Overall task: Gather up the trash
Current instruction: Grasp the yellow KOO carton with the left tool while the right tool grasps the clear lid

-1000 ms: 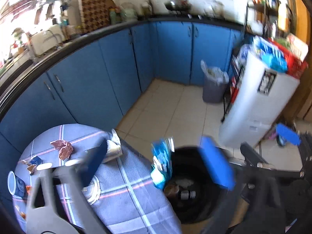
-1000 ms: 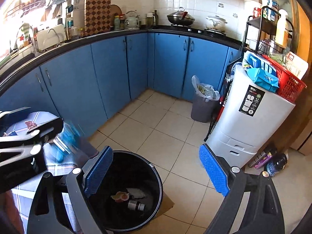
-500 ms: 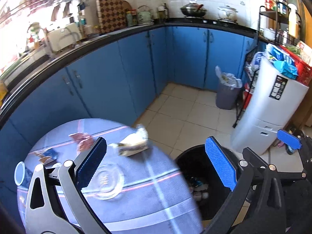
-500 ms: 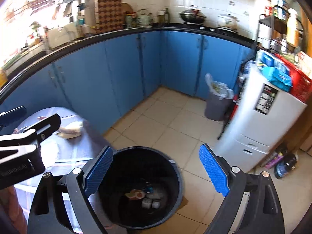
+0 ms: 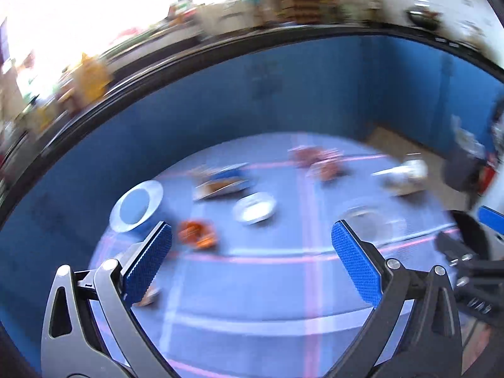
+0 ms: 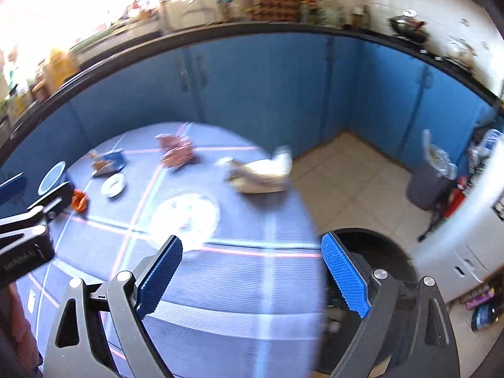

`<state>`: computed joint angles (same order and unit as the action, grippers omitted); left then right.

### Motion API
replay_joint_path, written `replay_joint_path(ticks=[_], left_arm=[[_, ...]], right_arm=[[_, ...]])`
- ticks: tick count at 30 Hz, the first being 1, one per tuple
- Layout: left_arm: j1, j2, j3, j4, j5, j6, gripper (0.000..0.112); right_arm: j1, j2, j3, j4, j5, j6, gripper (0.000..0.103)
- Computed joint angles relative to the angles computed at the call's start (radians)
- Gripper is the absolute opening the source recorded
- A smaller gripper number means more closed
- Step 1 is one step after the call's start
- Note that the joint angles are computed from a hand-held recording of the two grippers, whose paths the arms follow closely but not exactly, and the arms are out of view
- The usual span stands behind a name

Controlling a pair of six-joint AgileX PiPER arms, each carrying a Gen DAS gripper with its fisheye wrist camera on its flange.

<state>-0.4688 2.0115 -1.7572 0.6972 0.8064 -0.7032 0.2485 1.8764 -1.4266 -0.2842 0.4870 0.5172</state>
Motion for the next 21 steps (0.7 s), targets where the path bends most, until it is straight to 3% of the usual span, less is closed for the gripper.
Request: replay_joint_path(ticks=[5, 11, 21], left_arm=[[0.118, -0.05, 0.194, 0.131, -0.003, -0.191, 0.1], [0.255, -0.004, 0.227, -0.004, -0.05, -0.12, 0.099], [0.371, 0.081, 0.113, -0.259, -0.098, 0.085, 0.093]], right_arm=[[0.071, 0.121, -0.136, 0.041, 0.061, -0.05, 0.088], [0.117, 0.242, -0.277, 0.014, 0.135, -0.065, 0.088], [0.107, 0.433, -0.579, 0.047, 0.298, -0.131, 0.088]])
